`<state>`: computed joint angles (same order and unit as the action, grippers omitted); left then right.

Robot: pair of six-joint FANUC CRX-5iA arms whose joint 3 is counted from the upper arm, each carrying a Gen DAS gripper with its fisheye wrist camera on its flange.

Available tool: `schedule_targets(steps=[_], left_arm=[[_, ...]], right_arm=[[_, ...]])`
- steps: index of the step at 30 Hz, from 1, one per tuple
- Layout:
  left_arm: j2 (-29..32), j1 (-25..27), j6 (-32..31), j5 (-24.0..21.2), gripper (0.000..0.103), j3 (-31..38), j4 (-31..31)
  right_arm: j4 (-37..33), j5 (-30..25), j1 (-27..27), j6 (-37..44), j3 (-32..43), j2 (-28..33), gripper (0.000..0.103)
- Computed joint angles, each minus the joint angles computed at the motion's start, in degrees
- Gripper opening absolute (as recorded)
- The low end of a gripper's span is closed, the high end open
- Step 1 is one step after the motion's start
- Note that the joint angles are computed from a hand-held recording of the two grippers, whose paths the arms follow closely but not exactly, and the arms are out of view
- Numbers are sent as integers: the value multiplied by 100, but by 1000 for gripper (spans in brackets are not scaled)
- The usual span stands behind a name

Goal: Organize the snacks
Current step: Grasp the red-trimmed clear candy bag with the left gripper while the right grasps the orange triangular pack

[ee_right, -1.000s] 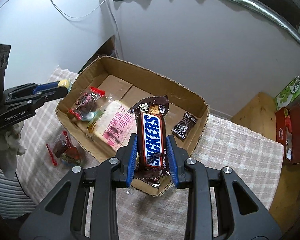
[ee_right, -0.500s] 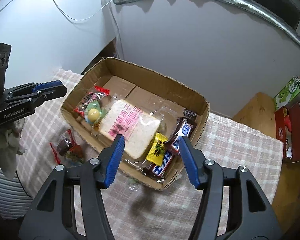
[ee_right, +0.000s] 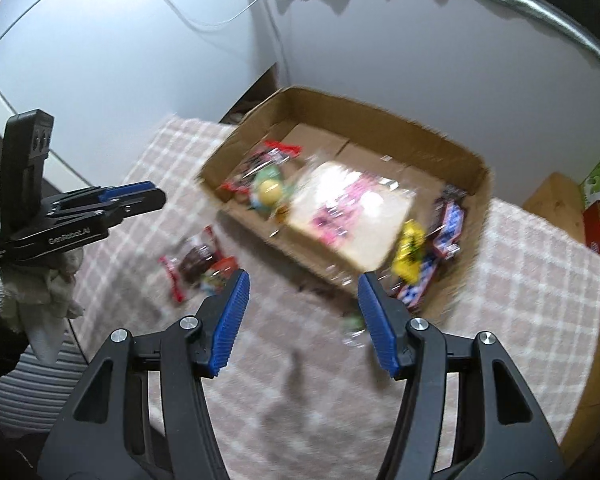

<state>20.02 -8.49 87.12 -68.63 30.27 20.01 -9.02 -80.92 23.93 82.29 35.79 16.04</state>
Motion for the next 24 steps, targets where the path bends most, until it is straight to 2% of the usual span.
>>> schedule_targets(steps=[4, 5, 7, 24], left_arm=[[-159, 12, -66, 29, 32, -330, 77], [-165, 4, -96, 15, 40, -366, 98], [-155, -16, -165, -32, 44, -417, 161], [98, -205, -321, -363, 44, -299, -99]], right_arm=[[-326, -67, 65, -151, -66, 18, 59], [-353, -60, 92, -170, -87, 22, 59], [-366, -34, 164, -204, -134, 37, 59], [-718, -155, 254, -315, 7, 487, 59]])
